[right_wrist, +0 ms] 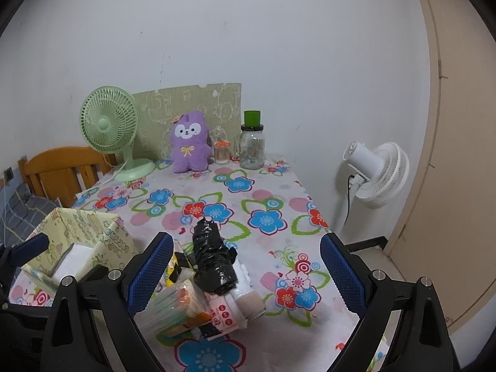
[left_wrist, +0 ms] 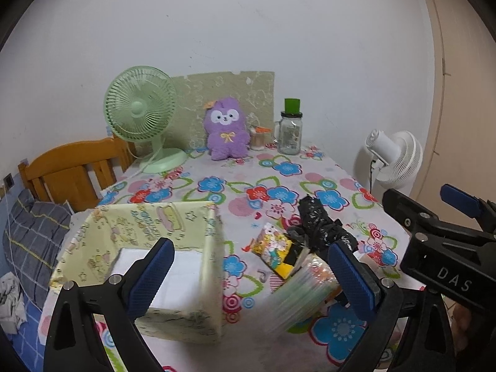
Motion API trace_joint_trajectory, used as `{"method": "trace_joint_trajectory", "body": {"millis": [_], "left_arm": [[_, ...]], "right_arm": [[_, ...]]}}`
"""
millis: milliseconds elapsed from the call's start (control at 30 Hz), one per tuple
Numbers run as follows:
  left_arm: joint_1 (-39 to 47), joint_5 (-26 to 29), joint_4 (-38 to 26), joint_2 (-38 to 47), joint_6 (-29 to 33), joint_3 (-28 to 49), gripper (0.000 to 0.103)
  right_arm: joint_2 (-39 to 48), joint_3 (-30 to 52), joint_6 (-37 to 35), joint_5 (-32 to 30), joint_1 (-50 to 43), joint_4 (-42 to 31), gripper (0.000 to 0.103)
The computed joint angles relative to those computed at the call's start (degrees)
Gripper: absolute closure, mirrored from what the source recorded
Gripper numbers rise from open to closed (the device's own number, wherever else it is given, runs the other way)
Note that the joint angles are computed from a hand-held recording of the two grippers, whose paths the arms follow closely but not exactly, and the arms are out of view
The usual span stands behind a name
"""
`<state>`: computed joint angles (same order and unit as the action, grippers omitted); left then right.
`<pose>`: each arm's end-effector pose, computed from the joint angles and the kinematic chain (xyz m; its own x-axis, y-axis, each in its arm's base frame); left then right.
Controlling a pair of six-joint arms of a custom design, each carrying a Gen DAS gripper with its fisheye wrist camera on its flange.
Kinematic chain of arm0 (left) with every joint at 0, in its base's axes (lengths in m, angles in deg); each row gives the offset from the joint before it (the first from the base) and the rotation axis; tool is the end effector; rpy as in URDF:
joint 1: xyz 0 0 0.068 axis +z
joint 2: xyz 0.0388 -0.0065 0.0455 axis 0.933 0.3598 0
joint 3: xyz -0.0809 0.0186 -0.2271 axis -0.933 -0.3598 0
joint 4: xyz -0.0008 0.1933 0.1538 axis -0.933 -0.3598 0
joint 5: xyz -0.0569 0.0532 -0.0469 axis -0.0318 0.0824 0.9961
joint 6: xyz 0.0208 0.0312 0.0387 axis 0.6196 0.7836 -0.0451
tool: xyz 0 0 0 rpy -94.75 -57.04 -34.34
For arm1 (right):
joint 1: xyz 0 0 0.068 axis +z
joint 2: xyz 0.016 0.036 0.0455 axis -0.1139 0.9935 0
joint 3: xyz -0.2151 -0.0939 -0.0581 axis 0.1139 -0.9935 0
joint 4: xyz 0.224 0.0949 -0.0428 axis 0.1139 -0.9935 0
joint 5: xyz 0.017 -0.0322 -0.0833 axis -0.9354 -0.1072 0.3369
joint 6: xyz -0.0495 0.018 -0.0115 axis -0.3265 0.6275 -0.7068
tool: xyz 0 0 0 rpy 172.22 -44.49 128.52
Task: Organize soft objects
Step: 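Reach the right tool to the black plastic-wrapped bundle and grasp it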
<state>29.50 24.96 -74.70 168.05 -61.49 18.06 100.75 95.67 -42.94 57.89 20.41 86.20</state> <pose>0.2688 -0.1949 0.2366 -0.5265 -0.0063 -0.8502 -0.0308 0.9995 0.0116 0.2973 0.1398 0.2298 -0.4584 -0.0320 -0.8882 -0.1282 0.9913 0.0304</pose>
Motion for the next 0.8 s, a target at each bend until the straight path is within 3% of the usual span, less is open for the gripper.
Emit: {"method": "trace_joint_trajectory", "body": {"millis": [467, 800], "left_arm": [[-0.47, 4.33, -1.19, 10.74, -0.29, 9.15, 0.006], [0.26, 7.95, -2.7, 17.38, -0.44, 14.21, 0.011]], "right_arm": [[5.88, 1.69, -3.01, -8.47, -5.21, 2.38, 0.006], [11.39, 4.93, -4.47, -11.27, -6.44, 1.51, 0.008]]}}
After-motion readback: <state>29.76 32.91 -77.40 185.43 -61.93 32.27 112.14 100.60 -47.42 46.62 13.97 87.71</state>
